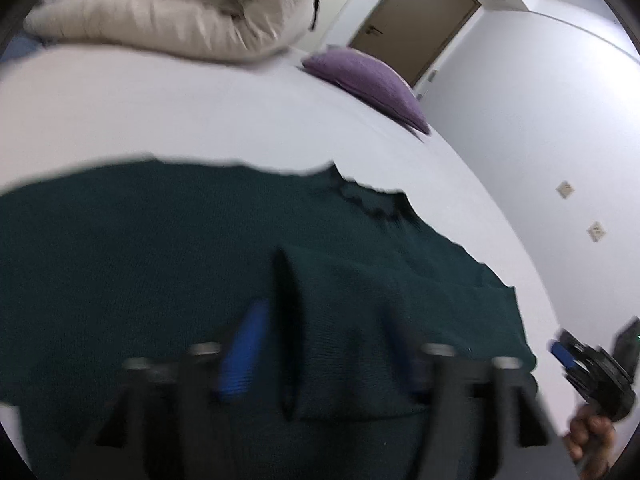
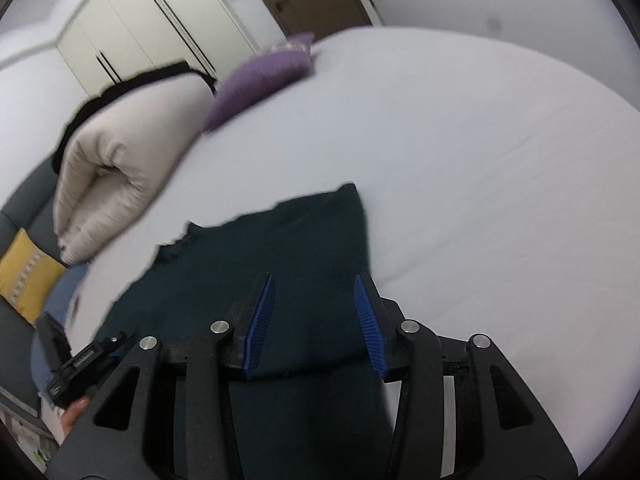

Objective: Fold small clothes

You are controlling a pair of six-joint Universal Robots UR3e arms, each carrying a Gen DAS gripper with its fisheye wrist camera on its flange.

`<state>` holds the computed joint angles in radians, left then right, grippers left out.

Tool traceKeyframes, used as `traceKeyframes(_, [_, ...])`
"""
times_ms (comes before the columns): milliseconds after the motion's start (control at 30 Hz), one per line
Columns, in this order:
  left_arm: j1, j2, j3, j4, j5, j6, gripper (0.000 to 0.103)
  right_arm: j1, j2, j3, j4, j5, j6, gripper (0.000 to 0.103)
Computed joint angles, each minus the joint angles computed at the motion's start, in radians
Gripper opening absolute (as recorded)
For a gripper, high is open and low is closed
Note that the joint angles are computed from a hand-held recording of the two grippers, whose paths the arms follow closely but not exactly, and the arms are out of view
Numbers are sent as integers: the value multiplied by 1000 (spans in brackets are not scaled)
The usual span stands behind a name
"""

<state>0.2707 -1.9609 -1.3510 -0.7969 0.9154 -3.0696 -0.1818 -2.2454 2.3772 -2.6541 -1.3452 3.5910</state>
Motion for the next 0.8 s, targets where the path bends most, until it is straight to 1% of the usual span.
traceKeyframes(33, [11, 41, -23, 14, 36, -8, 90, 15, -66, -1, 58, -6, 5, 40])
traceKeyframes(67, [31, 79, -51, 25, 38, -3, 91, 31, -108, -26, 121, -12, 5, 40])
traceKeyframes(100, [64, 121, -82, 19, 18, 16, 91, 81, -126, -44, 150, -45, 19, 40])
traceKeyframes(200, [207, 268, -198, -63, -54, 99, 91, 234, -150, -57, 179, -136, 79, 42])
traceKeyframes(267, [347, 369, -296, -123, -113, 149, 91, 355, -119, -57, 149, -205, 144, 43])
traceKeyframes(300, [445, 417, -344, -170, -147, 179, 91, 414, -121, -44, 142, -230, 173, 43])
traceKeyframes(333, [514, 439, -369, -206, -165, 200, 90, 479, -91, -47, 120, -265, 204, 43])
traceKeyframes(400, [680, 452, -392, -303, -208, 227, 90, 630, 26, -67, 42, -357, 279, 43])
traceKeyframes(467, [793, 418, -374, -385, -239, 233, 83, 714, 109, -82, -17, -389, 329, 43])
traceKeyframes(533, [893, 364, -342, -439, -264, 206, 82, 806, 202, -104, -80, -442, 381, 43])
traceKeyframes(600, [960, 316, -320, -458, -291, 156, 82, 874, 278, -148, -98, -477, 408, 43])
traceKeyframes(700, [1027, 271, -333, -400, -346, 38, 82, 934, 373, -217, -110, -503, 428, 43])
traceKeyframes(767, [1037, 237, -350, -331, -370, -47, 82, 956, 425, -260, -111, -514, 430, 43])
traceKeyframes(800, [1034, 206, -356, -263, -379, -116, 82, 968, 446, -281, -108, -520, 431, 43])
